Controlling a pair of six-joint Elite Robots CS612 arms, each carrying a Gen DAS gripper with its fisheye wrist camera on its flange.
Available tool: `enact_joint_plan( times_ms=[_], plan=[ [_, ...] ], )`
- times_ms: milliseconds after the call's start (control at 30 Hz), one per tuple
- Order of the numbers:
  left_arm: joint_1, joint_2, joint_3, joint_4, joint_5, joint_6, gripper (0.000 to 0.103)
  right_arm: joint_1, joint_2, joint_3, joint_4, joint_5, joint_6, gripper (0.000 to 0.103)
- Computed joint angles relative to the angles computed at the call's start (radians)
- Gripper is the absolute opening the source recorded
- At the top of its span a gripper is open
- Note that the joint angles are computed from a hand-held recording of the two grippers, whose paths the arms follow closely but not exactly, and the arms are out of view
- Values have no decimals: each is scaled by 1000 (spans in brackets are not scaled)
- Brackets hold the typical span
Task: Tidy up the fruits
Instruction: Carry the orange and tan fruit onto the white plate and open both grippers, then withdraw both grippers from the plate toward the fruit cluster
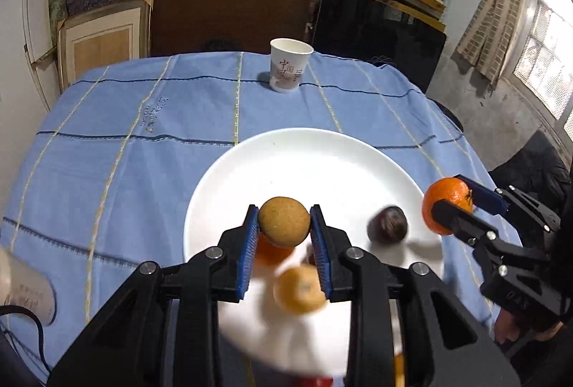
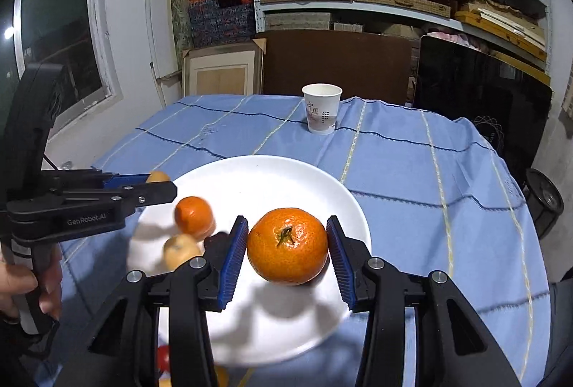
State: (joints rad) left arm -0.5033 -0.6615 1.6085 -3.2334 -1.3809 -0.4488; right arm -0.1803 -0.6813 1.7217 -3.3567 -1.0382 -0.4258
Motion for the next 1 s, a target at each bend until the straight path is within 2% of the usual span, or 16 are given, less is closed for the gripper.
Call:
enact_joint_plan(
  times_ms=[100,167,233,300,400,533,600,700,767,900,1000],
  plan=[
    [16,39,-73,70,-22,4,28,14,26,-54,62,-25,-1,46],
    [18,48,-88,75,-19,14,33,18,33,-77,116,-28,-21,46],
    [19,50,-88,53,-8,7,68,21,34,-82,131,-38,-31,46],
    [18,46,-71,2,2,-4,75,15,31,-72,105,-24,-22,54],
    [12,24,-37,-19,14,-8,76,1,14,-40,67,10,-7,56],
    [-10,-29,64,-104,32,-13,82,-21,-36,47,6,30,-6,56],
    [-34,-64,140,-158,55,17,86,-39,-68,103,7,57,-30,56],
    [-75,-104,244,-227,85,68,90,-61,-117,216,-13,54,-100,56],
    [-100,-122,308,-261,72,80,91,-74,-138,287,-33,43,-138,56],
    [-150,-133,407,-312,88,82,92,-93,-147,395,-64,30,-197,56],
    [-173,-130,452,-325,106,61,92,-100,-136,449,-112,27,-232,56]
  ],
)
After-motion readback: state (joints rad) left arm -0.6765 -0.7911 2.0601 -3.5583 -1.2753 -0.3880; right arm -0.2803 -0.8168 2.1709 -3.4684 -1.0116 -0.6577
